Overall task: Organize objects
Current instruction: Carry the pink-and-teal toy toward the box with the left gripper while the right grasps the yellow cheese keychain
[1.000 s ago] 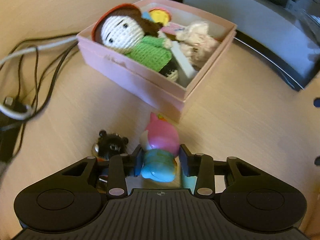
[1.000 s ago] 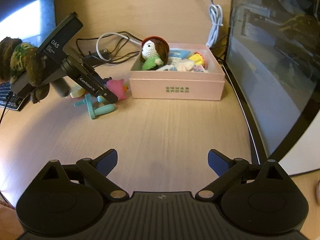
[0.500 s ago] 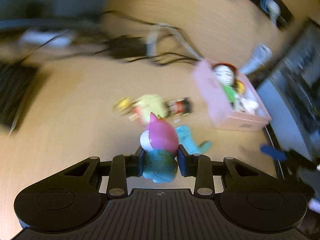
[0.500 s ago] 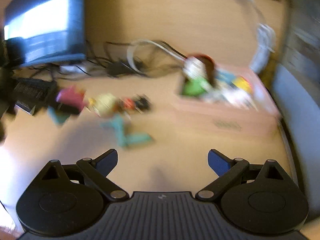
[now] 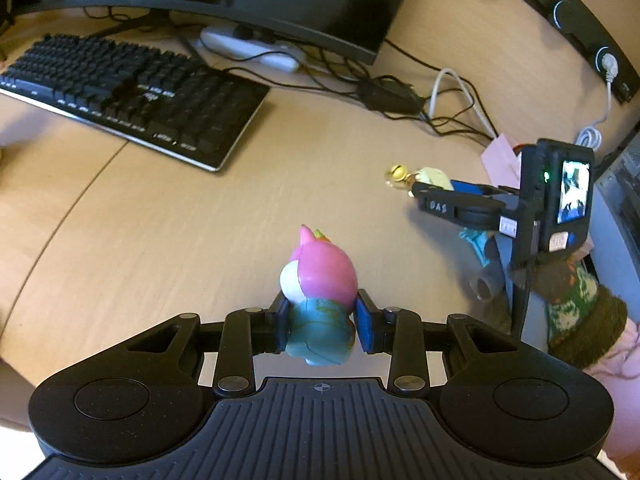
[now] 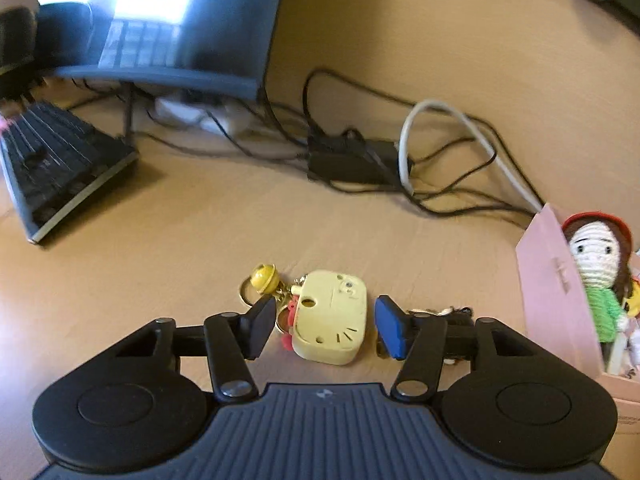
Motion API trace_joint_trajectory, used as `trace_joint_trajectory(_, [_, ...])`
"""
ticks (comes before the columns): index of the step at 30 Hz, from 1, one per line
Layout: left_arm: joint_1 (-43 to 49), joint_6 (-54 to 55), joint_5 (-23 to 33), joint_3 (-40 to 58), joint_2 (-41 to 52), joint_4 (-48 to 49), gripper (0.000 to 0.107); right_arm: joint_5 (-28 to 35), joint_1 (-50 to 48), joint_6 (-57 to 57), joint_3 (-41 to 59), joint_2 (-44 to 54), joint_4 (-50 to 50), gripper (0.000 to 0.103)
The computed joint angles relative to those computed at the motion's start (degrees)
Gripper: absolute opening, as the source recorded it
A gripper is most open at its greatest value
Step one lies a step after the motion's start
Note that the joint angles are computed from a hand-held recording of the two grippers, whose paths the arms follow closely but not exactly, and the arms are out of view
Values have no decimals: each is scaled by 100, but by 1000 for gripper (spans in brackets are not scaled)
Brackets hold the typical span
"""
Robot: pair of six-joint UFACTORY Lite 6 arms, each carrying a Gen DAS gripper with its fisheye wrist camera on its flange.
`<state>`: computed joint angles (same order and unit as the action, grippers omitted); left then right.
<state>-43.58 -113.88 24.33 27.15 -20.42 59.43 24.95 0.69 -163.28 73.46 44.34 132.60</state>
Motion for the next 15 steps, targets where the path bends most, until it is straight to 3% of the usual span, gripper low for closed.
trace_joint_trajectory(3, [92, 352, -261, 57, 151, -153, 36, -187, -50, 722, 23, -81, -602, 41])
trace_joint_trajectory(6, [116, 1080, -679, 387, 681, -469, 36, 192, -492, 1203, -939, -1008, -1491, 39])
trace_joint_trajectory(11, [-56, 2604, -1250, 1201, 1704, -1367, 36, 1008, -1922, 1930, -2659, -3064, -3468, 39])
trace_joint_trajectory(15, [-304, 3684, -1309, 2444, 2790, -2004, 36, 1609, -3437, 2542, -3065, -3894, -4738, 39])
